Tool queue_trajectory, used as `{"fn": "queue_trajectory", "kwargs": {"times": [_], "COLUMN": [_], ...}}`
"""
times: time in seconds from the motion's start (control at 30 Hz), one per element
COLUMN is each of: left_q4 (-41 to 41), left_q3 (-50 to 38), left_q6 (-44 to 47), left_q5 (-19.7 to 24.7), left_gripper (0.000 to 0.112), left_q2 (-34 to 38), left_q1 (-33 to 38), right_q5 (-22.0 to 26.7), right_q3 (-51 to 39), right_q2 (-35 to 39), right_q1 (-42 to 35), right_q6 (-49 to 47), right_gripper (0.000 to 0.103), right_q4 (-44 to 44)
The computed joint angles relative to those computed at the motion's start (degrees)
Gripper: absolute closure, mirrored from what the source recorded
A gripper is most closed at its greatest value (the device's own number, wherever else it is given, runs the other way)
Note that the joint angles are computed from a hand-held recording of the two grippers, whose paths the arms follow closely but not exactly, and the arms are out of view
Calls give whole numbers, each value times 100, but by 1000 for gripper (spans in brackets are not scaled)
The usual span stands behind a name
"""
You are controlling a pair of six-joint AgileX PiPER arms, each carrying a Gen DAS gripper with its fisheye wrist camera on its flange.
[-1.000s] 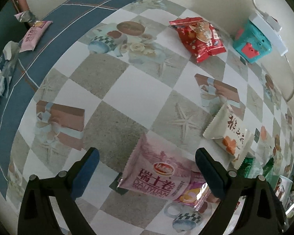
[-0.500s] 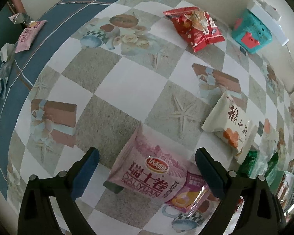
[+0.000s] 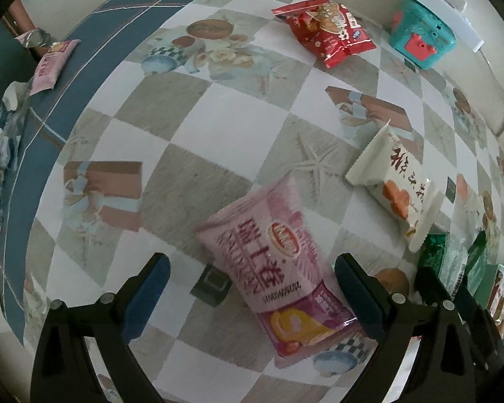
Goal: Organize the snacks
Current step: 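Grasp the pink Swiss roll bag with left tool while right grasps the green-striped biscuit bag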
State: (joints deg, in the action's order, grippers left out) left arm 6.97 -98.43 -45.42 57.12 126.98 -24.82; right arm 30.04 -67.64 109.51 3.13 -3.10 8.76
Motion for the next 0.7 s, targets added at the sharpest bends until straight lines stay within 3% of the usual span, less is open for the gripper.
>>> {"fn": "queue_trajectory", "kwargs": {"times": [0.2,0.43,0.7], "left_q4": [131,104,318], "left_q3": [398,256,-329], "left_q6": [-177,-163,-302], "left_q5": [-94,-104,133], "left_gripper": [14,15,52], "left_q2": [-198,-42,243], "left_q1": [-27,-28,-215], "right_q5": [194,171,28], "right_q3": [-45,-120,-123], "right_q2": [-44,32,72], "right_q1": [34,101,302], "right_q6": [-133,-89,447], "right_gripper": [50,48,48], "right_q4": [31,-91,-812]}}
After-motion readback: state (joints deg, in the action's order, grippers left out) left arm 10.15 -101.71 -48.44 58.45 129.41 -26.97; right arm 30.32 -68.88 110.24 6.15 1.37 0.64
